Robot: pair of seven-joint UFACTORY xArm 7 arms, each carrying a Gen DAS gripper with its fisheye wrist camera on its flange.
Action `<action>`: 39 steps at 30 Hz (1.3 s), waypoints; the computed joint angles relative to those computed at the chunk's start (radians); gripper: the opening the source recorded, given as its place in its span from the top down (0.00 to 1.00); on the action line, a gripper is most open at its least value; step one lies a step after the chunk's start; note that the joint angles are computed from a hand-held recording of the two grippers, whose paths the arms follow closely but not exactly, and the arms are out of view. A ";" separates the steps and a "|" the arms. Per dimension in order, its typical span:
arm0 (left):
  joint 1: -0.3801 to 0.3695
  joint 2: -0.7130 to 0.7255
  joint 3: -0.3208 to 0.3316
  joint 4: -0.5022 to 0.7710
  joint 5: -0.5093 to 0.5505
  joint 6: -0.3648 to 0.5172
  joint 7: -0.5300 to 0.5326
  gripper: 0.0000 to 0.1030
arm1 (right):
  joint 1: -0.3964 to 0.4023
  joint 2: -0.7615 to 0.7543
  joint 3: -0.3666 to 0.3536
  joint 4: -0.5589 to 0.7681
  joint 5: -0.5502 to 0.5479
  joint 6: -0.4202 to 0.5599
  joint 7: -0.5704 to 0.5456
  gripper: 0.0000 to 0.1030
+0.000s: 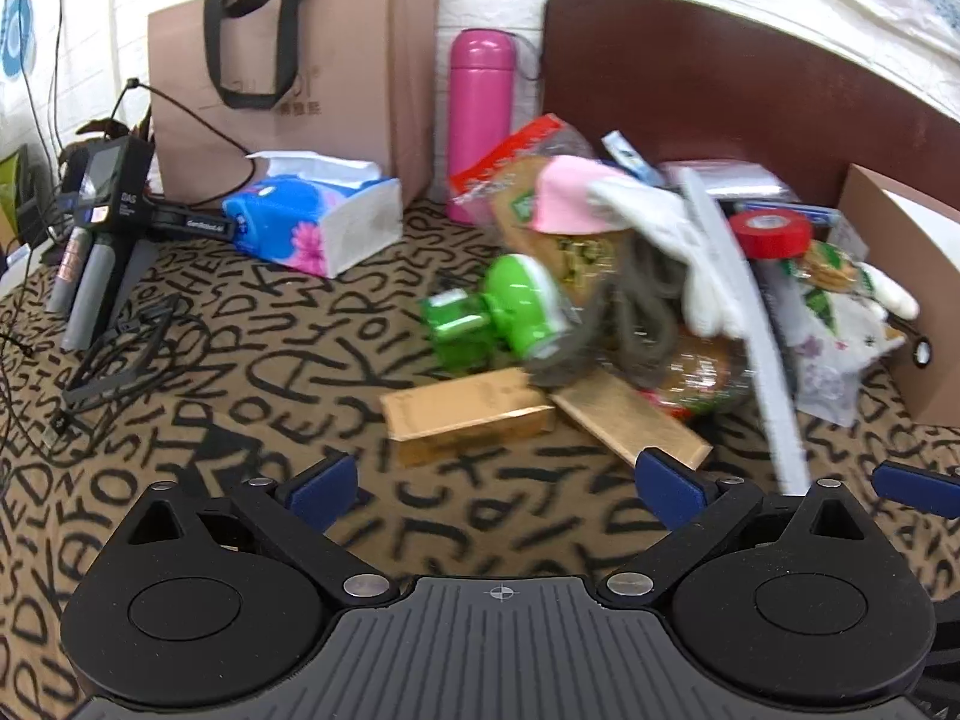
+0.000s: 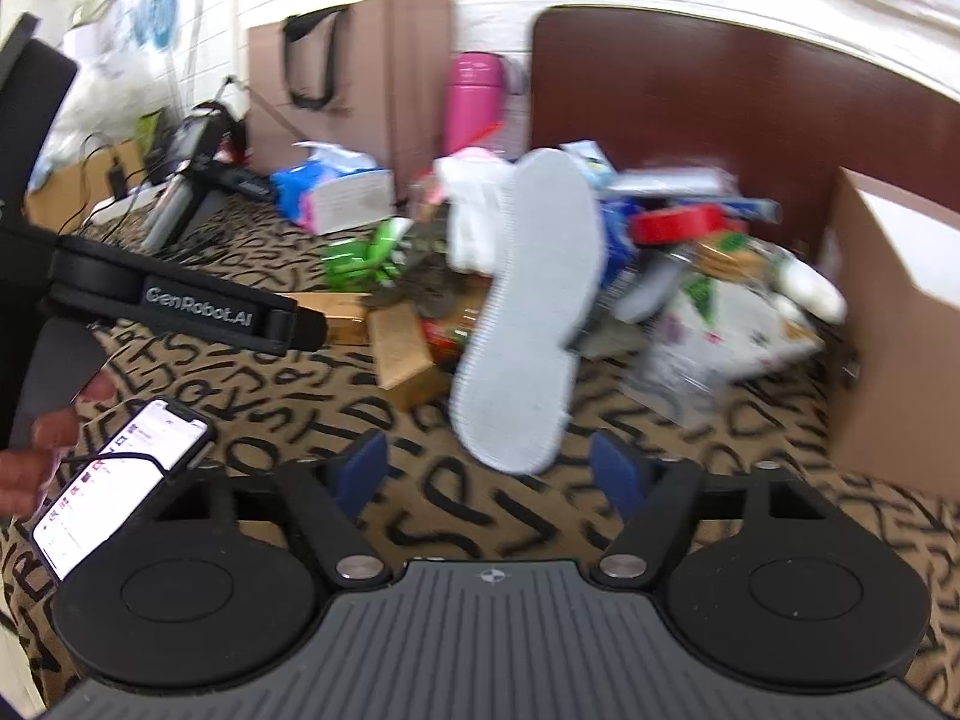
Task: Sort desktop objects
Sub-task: 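Grasp the tall gold perfume box with the left gripper and lift it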
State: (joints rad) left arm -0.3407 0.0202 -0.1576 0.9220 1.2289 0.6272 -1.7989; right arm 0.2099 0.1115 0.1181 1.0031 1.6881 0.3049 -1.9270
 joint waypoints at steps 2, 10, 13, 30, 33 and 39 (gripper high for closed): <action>0.021 -0.011 0.017 -0.020 0.008 -0.036 0.018 0.01 | 0.011 0.010 0.010 0.015 -0.017 -0.004 0.011 0.35; 0.113 0.054 0.083 -0.004 0.121 -0.258 0.094 0.02 | 0.040 0.058 0.048 0.069 -0.133 -0.002 0.110 0.41; 0.124 0.095 0.101 0.022 0.126 -0.315 0.148 0.02 | 0.048 0.089 0.060 0.097 -0.151 -0.042 0.127 0.41; 0.088 0.157 0.152 0.059 0.025 -0.373 0.326 0.46 | 0.019 0.220 0.143 0.189 -0.280 -0.174 0.249 0.65; 0.080 0.139 0.141 0.041 -0.042 -0.368 0.380 0.59 | -0.017 0.181 0.152 0.146 -0.323 -0.120 0.304 0.66; 0.045 0.115 0.116 0.014 -0.165 -0.379 0.459 0.72 | -0.046 0.083 0.124 0.045 -0.288 -0.024 0.290 0.66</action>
